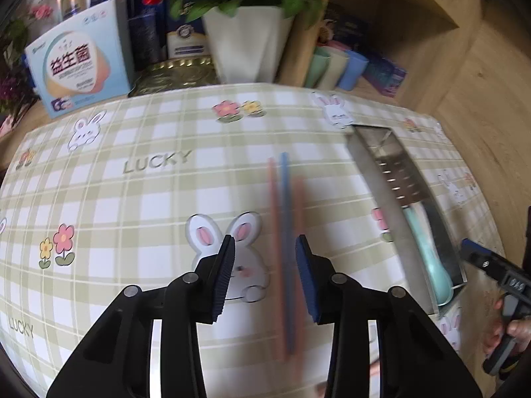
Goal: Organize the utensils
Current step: 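Move the left tool to a pink chopstick and close on it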
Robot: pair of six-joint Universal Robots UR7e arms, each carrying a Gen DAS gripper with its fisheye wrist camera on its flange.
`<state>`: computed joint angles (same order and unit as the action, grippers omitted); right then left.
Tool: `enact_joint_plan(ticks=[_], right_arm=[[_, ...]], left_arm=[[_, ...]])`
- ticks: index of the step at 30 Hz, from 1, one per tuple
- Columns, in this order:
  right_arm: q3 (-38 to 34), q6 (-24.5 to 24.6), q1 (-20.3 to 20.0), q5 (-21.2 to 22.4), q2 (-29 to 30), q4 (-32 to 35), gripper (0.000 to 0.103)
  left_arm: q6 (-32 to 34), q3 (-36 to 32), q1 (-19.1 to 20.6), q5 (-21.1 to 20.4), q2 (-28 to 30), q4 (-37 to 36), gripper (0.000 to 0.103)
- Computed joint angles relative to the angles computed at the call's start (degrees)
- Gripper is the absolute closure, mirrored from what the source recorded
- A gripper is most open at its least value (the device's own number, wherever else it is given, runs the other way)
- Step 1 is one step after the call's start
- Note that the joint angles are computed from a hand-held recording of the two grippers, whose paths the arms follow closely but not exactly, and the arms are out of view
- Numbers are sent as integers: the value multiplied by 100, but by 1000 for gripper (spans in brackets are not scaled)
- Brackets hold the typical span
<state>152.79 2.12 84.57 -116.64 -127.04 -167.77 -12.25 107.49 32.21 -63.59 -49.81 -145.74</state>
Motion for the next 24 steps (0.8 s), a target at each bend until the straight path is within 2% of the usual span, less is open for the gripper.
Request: enact_joint_plan(ticks=[5, 10, 16, 24], right_arm=[[-14, 44, -115, -56, -78, 38, 42], [-11, 41, -370, 14, -228, 121, 42], [-8, 15, -587, 126, -319, 216, 42], [-17, 1, -719, 237, -312, 220, 42]], left_arm=[[180, 30, 117, -121, 124, -110, 70], [308, -82, 122, -130, 428, -249, 80], [432, -293, 109, -4, 726, -188, 87], [367, -547, 185, 94, 951, -46, 88]])
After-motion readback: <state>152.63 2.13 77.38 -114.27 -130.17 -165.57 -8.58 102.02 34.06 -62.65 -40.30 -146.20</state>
